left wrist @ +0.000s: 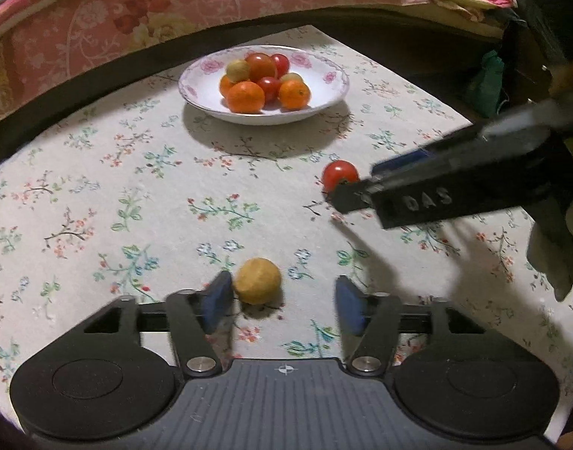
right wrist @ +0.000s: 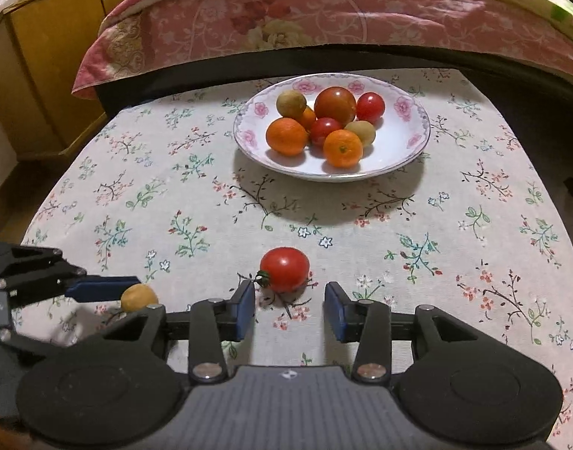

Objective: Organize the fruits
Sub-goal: 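Lift both held fruits and carry them toward the white bowl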

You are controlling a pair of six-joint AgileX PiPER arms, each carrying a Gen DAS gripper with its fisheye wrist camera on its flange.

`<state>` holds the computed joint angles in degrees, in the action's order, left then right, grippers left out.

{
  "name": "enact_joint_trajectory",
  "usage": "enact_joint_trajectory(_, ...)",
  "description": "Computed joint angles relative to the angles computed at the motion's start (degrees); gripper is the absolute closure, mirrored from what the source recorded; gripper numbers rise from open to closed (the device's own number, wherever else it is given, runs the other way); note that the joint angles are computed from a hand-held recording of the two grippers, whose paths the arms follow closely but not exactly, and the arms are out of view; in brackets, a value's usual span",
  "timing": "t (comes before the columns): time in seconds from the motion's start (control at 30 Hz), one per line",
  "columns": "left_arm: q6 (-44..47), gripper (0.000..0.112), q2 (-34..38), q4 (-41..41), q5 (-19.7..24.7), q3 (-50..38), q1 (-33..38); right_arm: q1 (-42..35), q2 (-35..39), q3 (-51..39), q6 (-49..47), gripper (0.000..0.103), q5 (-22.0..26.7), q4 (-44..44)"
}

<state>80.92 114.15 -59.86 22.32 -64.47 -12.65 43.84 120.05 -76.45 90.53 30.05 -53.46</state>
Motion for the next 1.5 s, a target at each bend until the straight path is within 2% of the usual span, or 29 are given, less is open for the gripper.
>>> enact_joint_trajectory(0.07,2.6,0.042,-0.55,-1.16,-1.91,1.24,-0.86,0.23,0.44,-0.9,0.11,0.058,0.4,-0.33)
enact_joint_trajectory(0.13,3.01,0.043,-0.75,-1.92,-1.46,1.53,-0.52,0.31,1.23,-2.05,-0.61,0.058,0.72,-0.19)
enact_joint_trajectory(0.27,-0.95,0.055,-0.7,0.52,-0.99,0.58,0.07,-0.27,2.67,-3.62,-1.91,0.058,0.42,0.78)
enact_joint_trajectory(0.4,-3.96,0.06,-0.25,2.11,-1.7,-0.25,-0.09,-1.03,4.11,-6.04,-4.16,0.059,0.49,2.78)
enact_joint_trajectory(0.43,-4.68,0.063,-0.13,2.47,-1.79,-0.42,-0.01,-1.27,4.82,-7.59,-5.91,0.06,1.43,4.59)
enact_joint_trajectory(0.5,-5.75,0.067,-0.08,2.92,-1.95,-0.5,0.15,-1.34,5.71,-9.71,-8.09,0.074,3.69,6.29)
enact_joint_trajectory(0.57,-8.42,0.073,-0.06,4.75,-2.66,-0.78,-0.26,-1.64,5.28,-8.98,-8.57,0.073,3.1,6.49)
enact_joint_trajectory(0.77,-7.4,0.079,-0.37,4.27,-5.0,-0.04,-1.45,-1.7,3.14,-5.5,-6.91,0.074,1.36,5.58)
enact_joint_trajectory(1.0,-8.65,0.079,-1.19,4.84,-4.44,1.03,-1.68,0.06,1.71,-3.18,-8.65,0.074,2.13,6.13)
enact_joint_trajectory(1.1,-6.73,0.08,-1.43,3.5,-5.07,1.66,-2.08,0.91,1.16,-1.48,-6.41,0.074,1.87,3.23)
enact_joint_trajectory(1.23,-5.45,0.079,-0.88,1.92,-3.41,0.96,-1.11,0.15,-0.3,1.58,-1.44,0.074,0.03,0.42)
enact_joint_trajectory(1.4,0.03,0.078,-0.97,-2.69,-3.87,1.84,-0.98,0.78,0.08,1.12,-1.14,0.074,1.6,-0.25)
enact_joint_trajectory(1.5,-0.43,0.078,-0.95,-2.27,-3.74,1.65,-0.96,1.47,0.74,0.19,-1.22,0.073,3.14,-0.44)
